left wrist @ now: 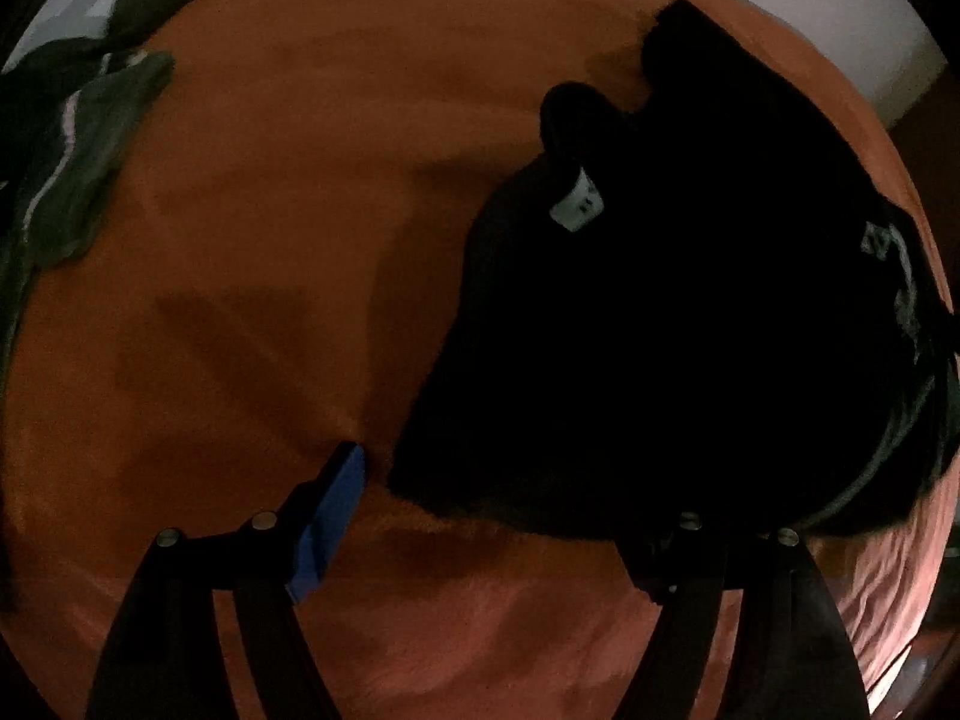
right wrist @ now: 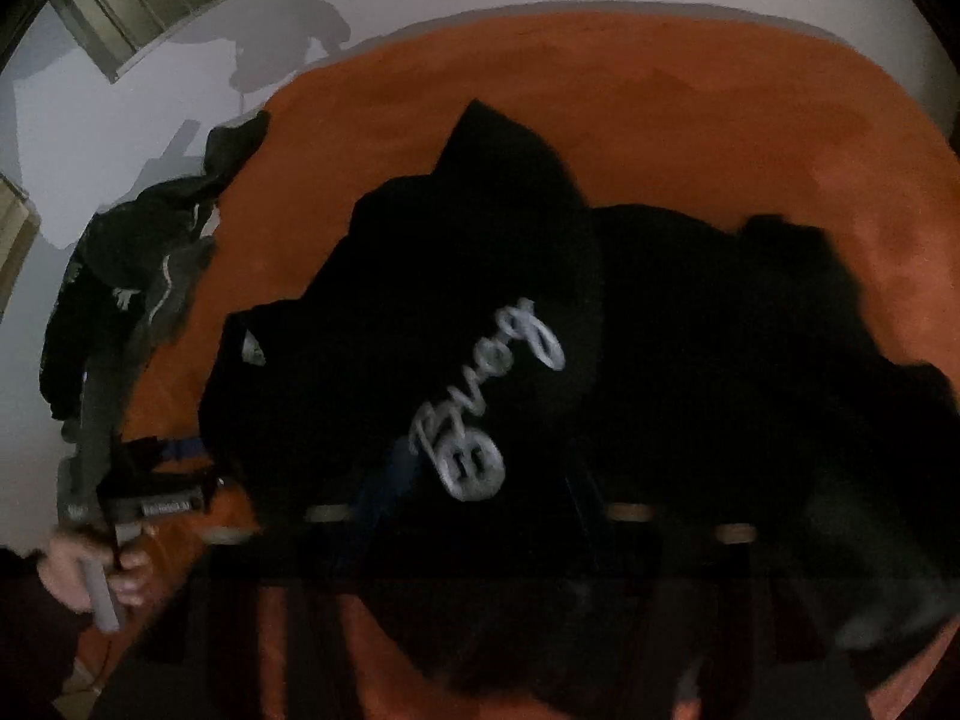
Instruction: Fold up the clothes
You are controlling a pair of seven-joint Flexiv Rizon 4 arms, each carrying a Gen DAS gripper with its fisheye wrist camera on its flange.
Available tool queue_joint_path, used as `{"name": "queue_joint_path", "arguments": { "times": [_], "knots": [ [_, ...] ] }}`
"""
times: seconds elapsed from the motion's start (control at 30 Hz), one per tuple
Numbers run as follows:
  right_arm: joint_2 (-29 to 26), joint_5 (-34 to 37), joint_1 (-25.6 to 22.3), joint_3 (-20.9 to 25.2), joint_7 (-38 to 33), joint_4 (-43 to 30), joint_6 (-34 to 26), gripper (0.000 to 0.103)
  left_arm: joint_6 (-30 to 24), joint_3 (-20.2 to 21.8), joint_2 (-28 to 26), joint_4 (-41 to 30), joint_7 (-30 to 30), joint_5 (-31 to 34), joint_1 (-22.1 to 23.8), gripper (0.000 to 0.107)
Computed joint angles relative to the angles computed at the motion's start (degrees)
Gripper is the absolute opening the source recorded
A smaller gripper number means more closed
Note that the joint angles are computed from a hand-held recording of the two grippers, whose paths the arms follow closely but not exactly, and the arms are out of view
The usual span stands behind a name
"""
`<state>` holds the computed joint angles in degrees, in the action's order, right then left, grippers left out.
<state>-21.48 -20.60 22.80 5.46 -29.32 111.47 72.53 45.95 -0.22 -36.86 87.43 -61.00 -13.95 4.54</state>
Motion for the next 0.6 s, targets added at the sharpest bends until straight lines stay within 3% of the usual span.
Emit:
{"name": "queue_joint_path", "arguments": {
  "times": [0.13, 0.2, 0.27, 0.3, 0.37, 0.4, 0.43, 0.47, 0.5, 0.57, 0.6],
  "knots": [
    [2.43, -9.01, 5.07, -8.69, 16.66, 4.16, 2.89, 0.000, 1.29, 0.12, 0.26, 0.90, -2.78, -2.16, 1.10, 0.075],
    [5.33, -15.67, 6.16, -11.40, 22.80, 6.69, 3.86, 0.000, 1.84, -0.36, 1.22, 2.25, -3.56, -4.67, 2.78, 0.045],
    [8.44, -22.21, 6.42, -12.68, 26.21, 8.47, 3.75, 0.000, 1.41, -1.58, 2.47, 3.79, -2.37, -8.05, 5.15, 0.030],
    [8.54, -19.93, 5.08, -10.52, 23.26, 8.19, 3.55, 0.000, 0.95, -1.85, 2.85, 4.18, -1.62, -9.08, 5.91, 0.026],
    [7.25, -8.46, 0.38, -2.74, 11.93, 5.81, 2.22, 0.006, 1.05, -1.59, 3.55, 5.09, 0.29, -9.71, 6.87, 0.020],
    [5.60, -2.03, -2.58, 1.69, 6.10, 4.01, 2.05, 0.021, 1.11, -1.44, 3.89, 5.53, 1.25, -9.99, 7.33, 0.020],
    [4.07, 5.31, -5.02, 5.65, -0.60, 1.85, 1.13, 0.046, 1.15, -1.29, 4.21, 5.94, 2.21, -10.27, 7.81, 0.020],
    [2.61, 10.28, -6.11, 7.75, -5.21, 0.25, 0.81, 0.060, 0.93, -1.15, 4.07, 5.85, 2.93, -10.53, 8.25, 0.020],
    [1.56, 11.53, -6.20, 7.98, -7.15, -0.79, 0.39, 0.074, 0.66, -1.01, 3.86, 5.67, 3.62, -10.78, 8.72, 0.020],
    [-0.11, 6.82, -2.98, 3.63, -4.87, -1.01, 1.35, 0.074, -0.98, -0.54, 4.08, 5.53, 4.61, -10.83, 9.49, 0.022],
    [-0.96, 4.51, -1.32, 1.33, -3.69, -1.16, 1.80, 0.074, -1.83, -0.29, 4.19, 5.44, 5.08, -10.82, 9.87, 0.028]
  ]
}}
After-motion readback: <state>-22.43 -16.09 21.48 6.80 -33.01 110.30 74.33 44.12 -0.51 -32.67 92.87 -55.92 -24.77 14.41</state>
